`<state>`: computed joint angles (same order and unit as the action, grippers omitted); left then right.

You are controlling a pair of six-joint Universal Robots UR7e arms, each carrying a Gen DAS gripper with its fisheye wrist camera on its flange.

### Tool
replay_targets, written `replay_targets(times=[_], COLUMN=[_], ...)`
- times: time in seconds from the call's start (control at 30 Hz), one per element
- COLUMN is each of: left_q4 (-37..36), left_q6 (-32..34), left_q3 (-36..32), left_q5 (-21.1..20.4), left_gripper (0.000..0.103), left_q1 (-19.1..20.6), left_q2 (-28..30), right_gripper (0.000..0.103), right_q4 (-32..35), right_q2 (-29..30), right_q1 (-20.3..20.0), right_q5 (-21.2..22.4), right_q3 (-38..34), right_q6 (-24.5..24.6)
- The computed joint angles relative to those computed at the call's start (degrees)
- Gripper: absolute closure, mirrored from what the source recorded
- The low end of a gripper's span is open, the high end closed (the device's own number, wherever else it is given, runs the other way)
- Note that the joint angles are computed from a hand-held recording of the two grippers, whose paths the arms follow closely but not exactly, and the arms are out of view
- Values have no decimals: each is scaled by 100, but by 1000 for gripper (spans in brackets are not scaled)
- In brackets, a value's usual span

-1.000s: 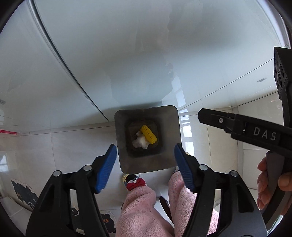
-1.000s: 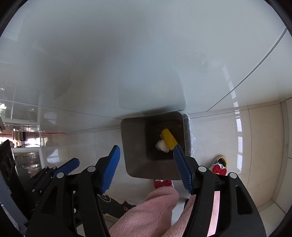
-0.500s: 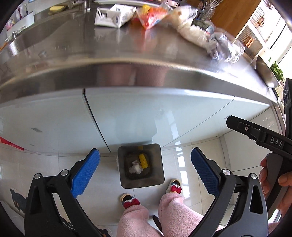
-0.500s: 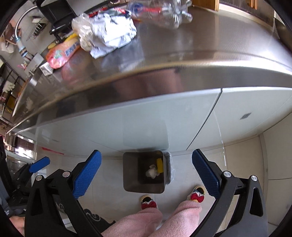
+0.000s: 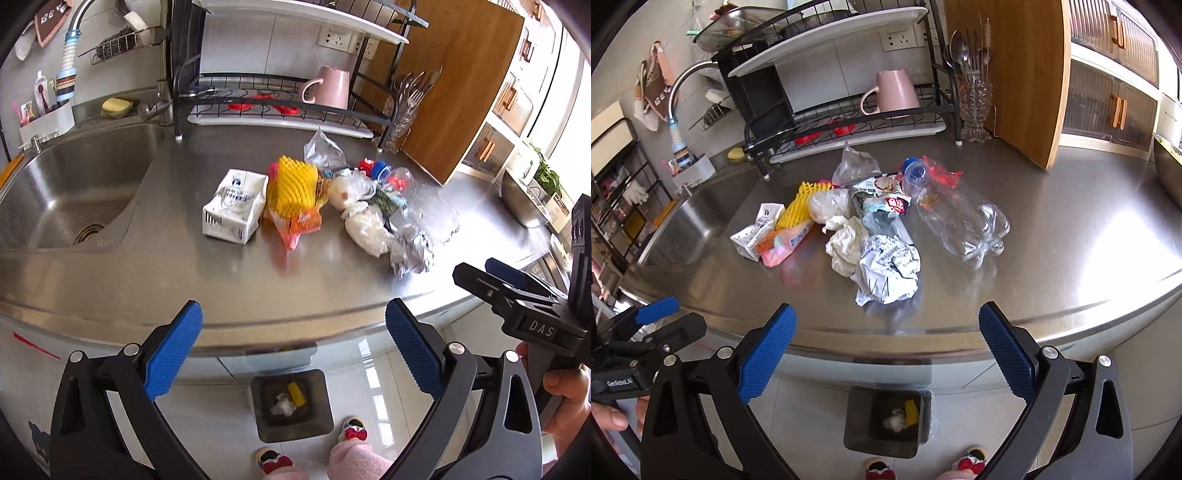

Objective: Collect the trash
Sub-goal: 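Grasp the crumpled paper with the right tool while the left tool grasps the milk carton, then lower the carton and crumpled paper into the bin and open both tools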

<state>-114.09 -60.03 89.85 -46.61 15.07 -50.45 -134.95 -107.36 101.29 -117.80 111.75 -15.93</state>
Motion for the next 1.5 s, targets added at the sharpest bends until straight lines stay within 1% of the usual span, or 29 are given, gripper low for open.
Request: replay_targets(times=[0.07,0.13,0.17,0.27,0.37,0.43,0.53,0.67,0.77,0.9,1.07,1.2,1.3,1.4,1.5], left_q4=[-130,-155,-154,-20,74,145,160,173,189,160,-36,-65,-53,-48,-35], left_q6=[203,323,355,393,436,454,533,598,636,755,1143,1196,1304,1402,1396], left_q3=[-39,-154,-205,-339,-461,-500,-534,-533,-506,-481,-496,-503,-483,-501,-501], left_q5=[9,32,63,206,340,431,462,384,309,186,44,-96,-44,-2,-7], left_gripper=[16,19,19,20,24,26,28,31,32,33,33,33,36,49,49], left_q1=[86,176,217,327,454,526,650,822,922,1033,1118,1218,1222,1218,1208], left_q2=[27,88,116,168,192,194,195,206,211,233,319,356,379,395,391], right_gripper=[11,12,12,18,21,23,25,27,34,36,36,41,42,46,49], right_q4=[-33,-122,-136,-138,-124,-147,-152,-185,-153,-110,-113,-173,-335,-471,-623], right_q2=[104,176,217,331,429,491,596,756,850,904,901,935,946,954,971], right_q1=[-28,-71,-84,-136,-196,-214,-229,-249,-285,-341,-428,-438,-402,-377,-317], right_q5=[67,89,89,141,184,220,247,216,172,92,85,29,-56,-140,-239], right_q3=[-100,-135,-173,-272,-327,-340,-369,-395,-391,-357,-265,-217,-153,-103,-47], right_q6=[-13,-101,-118,-164,-188,-199,-190,-246,-211,-137,-5,24,-14,-78,-164])
